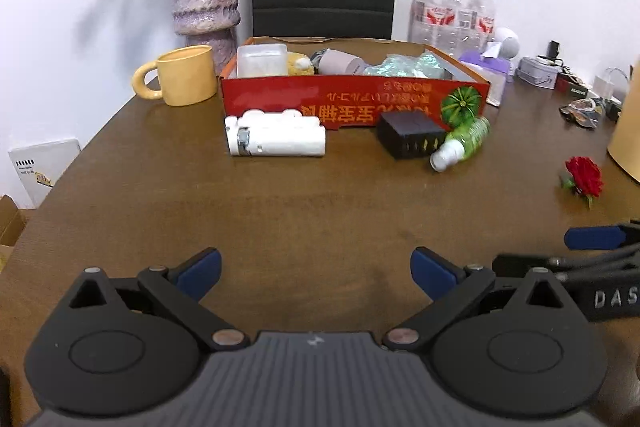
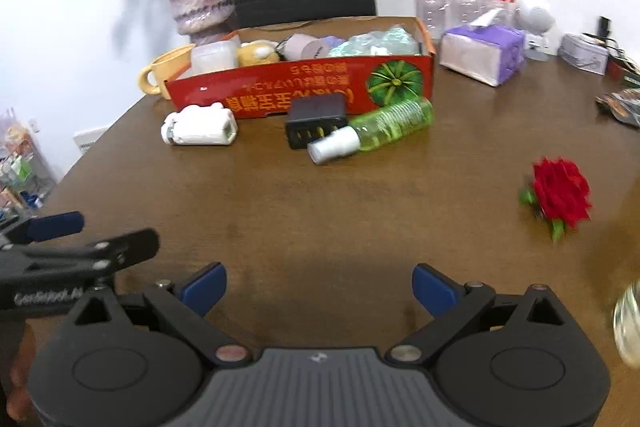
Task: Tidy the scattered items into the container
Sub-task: 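Withdraw both tools from the box back toward the remaining items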
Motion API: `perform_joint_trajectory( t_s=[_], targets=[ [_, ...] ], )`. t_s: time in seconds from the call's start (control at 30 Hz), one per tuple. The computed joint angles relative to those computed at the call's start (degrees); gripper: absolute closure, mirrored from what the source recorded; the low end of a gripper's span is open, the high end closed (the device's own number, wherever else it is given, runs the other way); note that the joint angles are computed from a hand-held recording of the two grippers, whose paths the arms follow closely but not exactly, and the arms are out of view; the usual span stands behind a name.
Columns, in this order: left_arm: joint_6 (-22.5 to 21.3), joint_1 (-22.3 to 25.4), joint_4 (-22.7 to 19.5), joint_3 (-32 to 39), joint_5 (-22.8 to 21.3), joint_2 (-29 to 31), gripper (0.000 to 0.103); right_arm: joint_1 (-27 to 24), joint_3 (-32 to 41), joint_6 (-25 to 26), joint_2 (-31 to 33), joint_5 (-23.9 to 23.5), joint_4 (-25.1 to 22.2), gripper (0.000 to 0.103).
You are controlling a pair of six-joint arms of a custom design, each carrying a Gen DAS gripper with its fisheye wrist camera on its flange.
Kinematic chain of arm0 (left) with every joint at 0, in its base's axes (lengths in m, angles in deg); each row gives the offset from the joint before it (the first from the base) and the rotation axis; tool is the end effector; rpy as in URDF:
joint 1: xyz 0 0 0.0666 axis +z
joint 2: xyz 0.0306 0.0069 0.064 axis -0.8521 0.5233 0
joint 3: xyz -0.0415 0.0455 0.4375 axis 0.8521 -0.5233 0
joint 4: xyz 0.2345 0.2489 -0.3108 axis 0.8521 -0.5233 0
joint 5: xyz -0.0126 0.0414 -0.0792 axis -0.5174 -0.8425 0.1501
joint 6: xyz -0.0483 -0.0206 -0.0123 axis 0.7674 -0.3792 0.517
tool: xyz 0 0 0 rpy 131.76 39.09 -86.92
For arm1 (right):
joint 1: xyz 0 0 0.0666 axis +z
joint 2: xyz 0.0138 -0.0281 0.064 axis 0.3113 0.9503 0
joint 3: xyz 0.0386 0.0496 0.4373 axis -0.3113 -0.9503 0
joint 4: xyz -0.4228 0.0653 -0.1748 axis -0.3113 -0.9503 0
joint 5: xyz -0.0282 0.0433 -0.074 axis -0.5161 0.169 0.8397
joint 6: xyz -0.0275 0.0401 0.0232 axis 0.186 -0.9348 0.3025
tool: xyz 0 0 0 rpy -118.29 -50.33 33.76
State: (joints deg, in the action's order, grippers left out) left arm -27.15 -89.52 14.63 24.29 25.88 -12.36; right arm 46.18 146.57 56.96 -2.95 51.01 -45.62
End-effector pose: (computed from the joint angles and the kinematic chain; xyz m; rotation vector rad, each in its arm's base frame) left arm 0.4116 -0.2262 0.4355 -0.2408 2.2286 0.1154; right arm 0.4865 0.2622 0.4299 -0.4670 2.3112 0.4113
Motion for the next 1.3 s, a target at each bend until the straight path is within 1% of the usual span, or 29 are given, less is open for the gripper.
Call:
perform_joint_trajectory(
  t_s=[0.07,0.1,0.13,0.17,0.27,0.37,0.43,0.5,0.57,0.63,1.3],
  targets=[
    [1.65,-0.97,0.92,-1.17,-1.47,-0.58,0.000,0.25,-2.94,-0.28,-1.51,1.37,3.78,0.003],
    [1.88,-1.37,1.66,-1.76,-2.17,-0.83,0.000,0.26,-4.02,-0.33,-2.03,1.61,5.27,0.003],
    [1.17,-1.59,2.59,-2.33,-2.54,-1.02,0.000,0.19,-4.58,-0.31,-2.21,1.55,6.08,0.003],
    [0.06,-1.73,3.60,-2.88,-2.61,-1.17,0.000,0.12,-4.80,-0.47,-2.15,1.45,6.45,0.003],
    [-1.91,-2.37,3.38,-2.94,-3.96,-0.49,0.000,0.05,-5.08,-0.59,-1.81,1.93,6.88,0.003],
    [-3.65,-2.34,4.32,-3.39,-3.76,-0.11,0.000,0.65,-5.65,0.23,-1.67,4.50,8.01,0.003],
    [-4.19,-2.08,4.55,-3.58,-3.10,0.15,0.000,0.94,-5.67,1.08,-1.36,5.61,8.23,0.003],
    [-2.49,-1.23,3.32,-3.39,-0.73,0.24,0.000,1.12,-5.92,1.54,-1.35,6.48,8.60,0.003],
    [-1.01,-0.78,1.86,-3.03,-0.25,0.56,0.000,1.14,-6.01,1.71,-1.33,6.44,8.75,0.002],
    [0.29,-0.37,1.55,-3.11,0.54,0.48,0.000,1.20,-5.90,1.92,-1.18,6.51,8.63,0.000],
    [0.50,-0.51,1.29,-3.07,0.34,0.53,0.000,1.18,-5.94,1.69,-1.13,6.27,8.84,0.000]
  ],
)
